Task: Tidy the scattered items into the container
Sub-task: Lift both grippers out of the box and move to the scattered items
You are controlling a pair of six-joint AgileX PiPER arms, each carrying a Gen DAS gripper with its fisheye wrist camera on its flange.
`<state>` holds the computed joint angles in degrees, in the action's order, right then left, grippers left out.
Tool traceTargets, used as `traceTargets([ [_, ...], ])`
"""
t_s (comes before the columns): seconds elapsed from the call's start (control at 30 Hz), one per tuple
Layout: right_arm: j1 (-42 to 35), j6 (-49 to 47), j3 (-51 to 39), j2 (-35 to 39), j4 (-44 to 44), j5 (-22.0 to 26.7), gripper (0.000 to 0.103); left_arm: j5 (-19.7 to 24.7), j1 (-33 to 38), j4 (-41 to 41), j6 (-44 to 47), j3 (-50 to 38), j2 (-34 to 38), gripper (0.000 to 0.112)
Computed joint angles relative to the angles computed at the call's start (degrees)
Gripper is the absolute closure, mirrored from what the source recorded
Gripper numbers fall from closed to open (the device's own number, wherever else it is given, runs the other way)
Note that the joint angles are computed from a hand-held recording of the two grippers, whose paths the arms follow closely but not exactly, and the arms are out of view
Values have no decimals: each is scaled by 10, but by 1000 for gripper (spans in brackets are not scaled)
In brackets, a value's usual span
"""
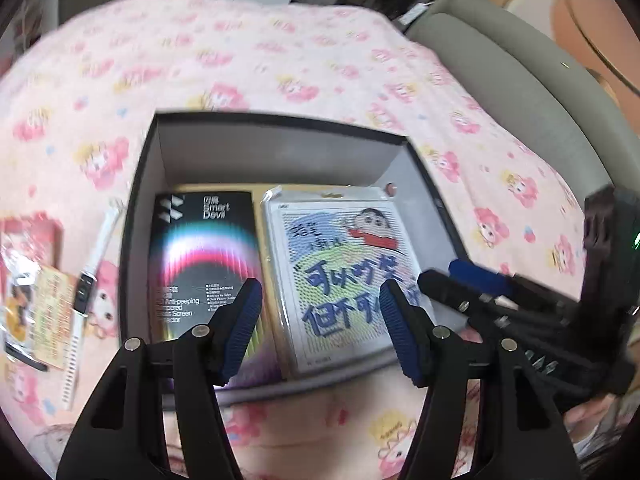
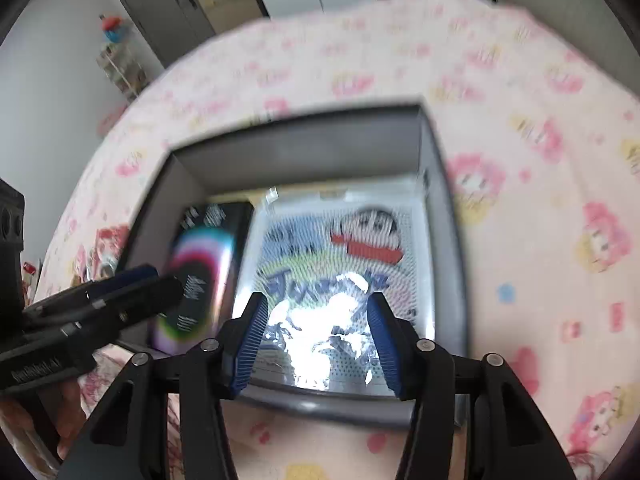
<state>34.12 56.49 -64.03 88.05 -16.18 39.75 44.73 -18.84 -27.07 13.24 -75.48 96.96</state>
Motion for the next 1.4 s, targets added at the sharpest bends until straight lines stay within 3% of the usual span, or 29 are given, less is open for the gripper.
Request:
traceTargets([
  [0.2,78,133,-4,-57,-90,38,51,64,24,1,29,25,-106,46],
  [0.3,119,186,-8,-75,-117,61,50,75,43,-23,57,46,-142,43],
  [0.57,215,264,-68,-53,-177,131,47,117,127,-60,124,101,-223,42],
  [0.87,249,230,-174,41,-173,130,47,168,274,-118,229,133,-245,41],
  [1.2,247,103,-363,190,-99,152,47,199,433,-131,309,142,-221,41],
  [1.4,246,3,-544,314,-45,214,47,220,524,-151,361,134,-161,41],
])
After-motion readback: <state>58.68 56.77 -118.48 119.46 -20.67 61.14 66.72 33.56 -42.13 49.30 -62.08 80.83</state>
